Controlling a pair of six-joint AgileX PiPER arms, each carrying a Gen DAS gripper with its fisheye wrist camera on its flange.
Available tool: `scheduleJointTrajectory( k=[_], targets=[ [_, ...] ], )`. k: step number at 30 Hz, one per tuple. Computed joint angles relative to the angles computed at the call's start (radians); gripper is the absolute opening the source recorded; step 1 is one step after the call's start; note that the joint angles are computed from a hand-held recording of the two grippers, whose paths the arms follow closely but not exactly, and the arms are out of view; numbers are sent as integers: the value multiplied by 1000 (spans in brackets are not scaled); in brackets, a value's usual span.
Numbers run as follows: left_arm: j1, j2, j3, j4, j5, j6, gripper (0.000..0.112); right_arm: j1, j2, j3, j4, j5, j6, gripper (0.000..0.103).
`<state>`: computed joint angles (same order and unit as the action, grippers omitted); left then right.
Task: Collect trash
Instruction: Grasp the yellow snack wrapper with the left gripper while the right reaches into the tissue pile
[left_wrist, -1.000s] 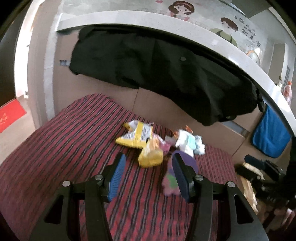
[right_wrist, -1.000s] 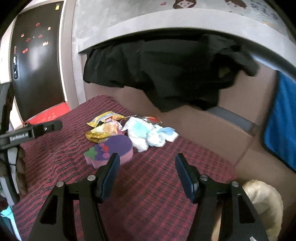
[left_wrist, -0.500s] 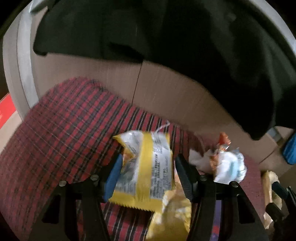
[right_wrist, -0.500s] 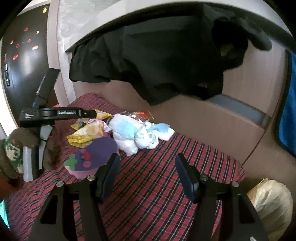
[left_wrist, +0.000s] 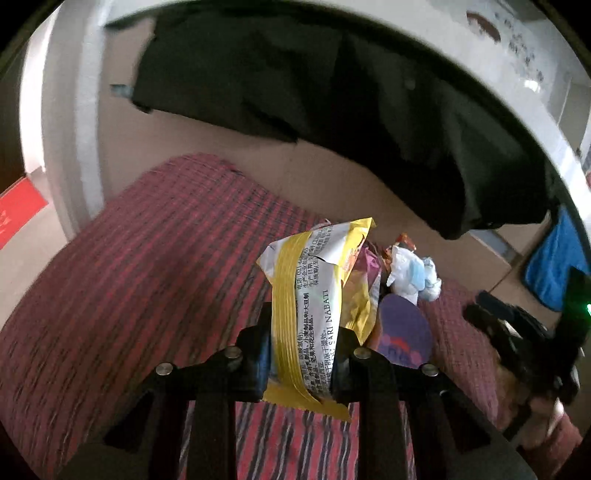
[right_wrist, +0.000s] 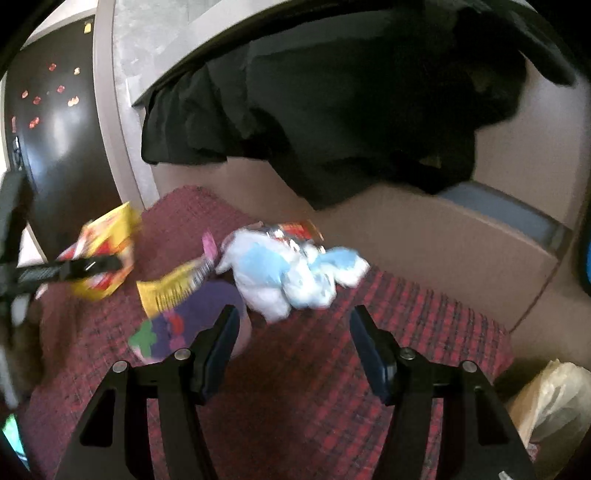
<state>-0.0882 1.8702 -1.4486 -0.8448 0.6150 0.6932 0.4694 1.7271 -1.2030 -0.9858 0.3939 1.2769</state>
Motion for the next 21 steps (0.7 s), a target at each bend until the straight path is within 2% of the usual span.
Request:
scheduleJointTrajectory(
  k=[4,10,12,16,18,19,21],
  targets=[
    [36,-89,158,-166,-90,184,25,-10,93,-137,27,18,11,59],
    [77,-63,213,-377,-106,393,25,-60,290,-417,191,84,-47,59],
    [100,-52,223,-430,-86,436,25,-81,363,-531,301,124,-152,59],
    [123,-27,212,-451,-61,436,25,-118,511,-766,557,239,-424,59],
    [131,-20,205,-442,-45,419,25,-139,546,-820,698,265,-560,51],
    [133,-15,198,-438,-38,409,25,-139,554,-832,717,288,-579,42],
    [139,-14,198,-442,-32,408,25,-141,524,-776,776,273,-635,38]
  ],
)
